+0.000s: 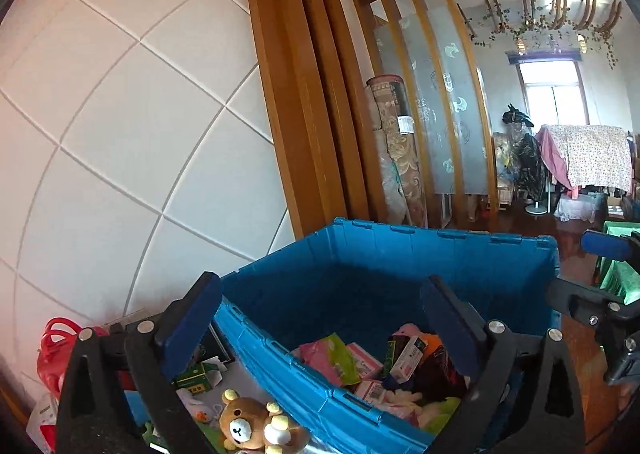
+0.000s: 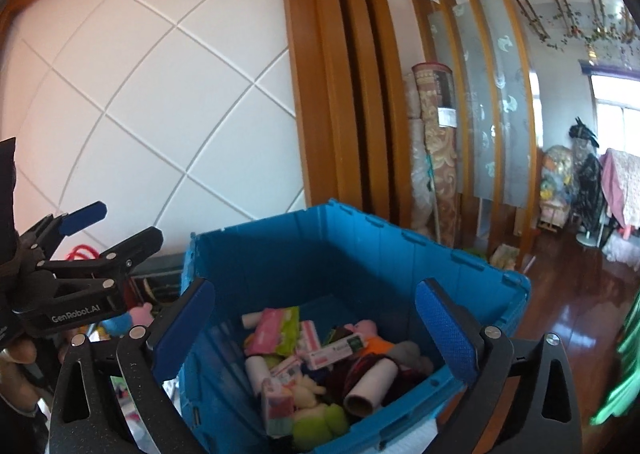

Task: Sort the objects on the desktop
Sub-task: 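Carry the roll and Kotex pack into the blue crate and release both, then grasp the green-white medicine box with the left tool while the right tool grasps a white box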

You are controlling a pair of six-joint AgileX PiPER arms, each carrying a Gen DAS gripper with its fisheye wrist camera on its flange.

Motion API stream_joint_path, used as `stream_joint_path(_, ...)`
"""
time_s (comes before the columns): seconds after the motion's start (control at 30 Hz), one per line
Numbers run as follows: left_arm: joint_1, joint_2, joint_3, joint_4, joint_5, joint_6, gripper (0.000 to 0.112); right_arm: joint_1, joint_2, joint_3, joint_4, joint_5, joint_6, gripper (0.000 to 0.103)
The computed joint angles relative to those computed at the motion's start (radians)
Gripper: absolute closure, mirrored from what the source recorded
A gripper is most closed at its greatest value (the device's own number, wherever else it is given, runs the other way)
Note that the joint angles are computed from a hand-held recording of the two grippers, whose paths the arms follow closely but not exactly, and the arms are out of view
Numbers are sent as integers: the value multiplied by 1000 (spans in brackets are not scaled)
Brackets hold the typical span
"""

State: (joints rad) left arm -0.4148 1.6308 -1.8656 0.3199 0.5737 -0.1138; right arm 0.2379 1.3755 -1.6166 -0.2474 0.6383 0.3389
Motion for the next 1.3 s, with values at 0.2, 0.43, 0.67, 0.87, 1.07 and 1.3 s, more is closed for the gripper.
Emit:
stream_joint_path(0.2,-7,-165,272,270,-69,-284,11,37,-25,68,54,-51,-42,1)
stream_joint_path(0.43,182,-387,607,17,-208,-24,11,202,-9,66,-95,-23,98,1)
stream_joint_path(0.67,542,-506,821,-608,-205,676,11,411,129,-9,-145,58,202,1)
stream_joint_path(0.87,928,-495,882,-1059,-28,1276,11,575,325,-142,-129,116,260,1)
stream_joint_path(1.07,1235,-384,897,-1326,134,1747,11,673,539,-311,-116,187,292,1)
stream_joint_path(1.3,1301,-238,857,-1303,131,1774,11,722,758,-495,8,295,137,1)
